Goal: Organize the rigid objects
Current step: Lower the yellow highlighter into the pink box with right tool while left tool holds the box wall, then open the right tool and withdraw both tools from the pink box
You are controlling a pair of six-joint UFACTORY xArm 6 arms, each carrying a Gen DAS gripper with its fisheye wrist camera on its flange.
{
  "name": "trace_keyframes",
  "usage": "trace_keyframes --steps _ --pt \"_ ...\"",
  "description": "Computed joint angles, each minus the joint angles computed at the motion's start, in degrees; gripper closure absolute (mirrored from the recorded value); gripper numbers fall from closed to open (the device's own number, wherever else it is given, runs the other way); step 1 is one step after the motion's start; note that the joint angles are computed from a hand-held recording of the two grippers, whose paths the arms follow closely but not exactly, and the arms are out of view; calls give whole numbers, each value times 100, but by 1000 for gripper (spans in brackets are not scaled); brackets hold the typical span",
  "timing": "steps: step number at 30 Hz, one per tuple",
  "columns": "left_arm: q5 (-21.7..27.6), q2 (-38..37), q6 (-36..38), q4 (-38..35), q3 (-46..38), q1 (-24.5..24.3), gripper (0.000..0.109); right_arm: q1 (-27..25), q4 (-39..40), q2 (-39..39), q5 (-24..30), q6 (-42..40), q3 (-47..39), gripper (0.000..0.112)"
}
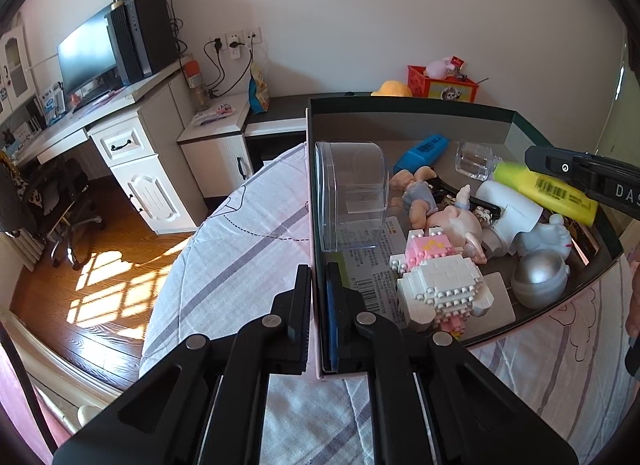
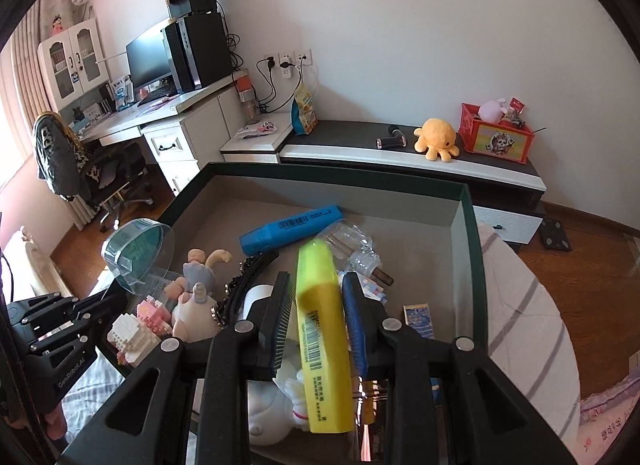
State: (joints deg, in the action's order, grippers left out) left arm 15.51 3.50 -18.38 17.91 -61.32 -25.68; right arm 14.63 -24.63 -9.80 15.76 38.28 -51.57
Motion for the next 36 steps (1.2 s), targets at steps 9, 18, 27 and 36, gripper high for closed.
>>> trace_keyframes --steps 9,18,27,36 --pt "110 -221 -569 539 53 -52 101 37 -793 -634 3 866 429 35" --pt "54 -749 -975 831 215 -400 52 204 -846 -1612 355 1037 977 9" --pt "19 -1034 -2579 2470 203 -781 7 374 -1078 -2500 1041 1245 1321 9" --pt "413 -1190 -2903 2541 209 -1091 6 567 -1434 -2902 1341 1578 1510 9"
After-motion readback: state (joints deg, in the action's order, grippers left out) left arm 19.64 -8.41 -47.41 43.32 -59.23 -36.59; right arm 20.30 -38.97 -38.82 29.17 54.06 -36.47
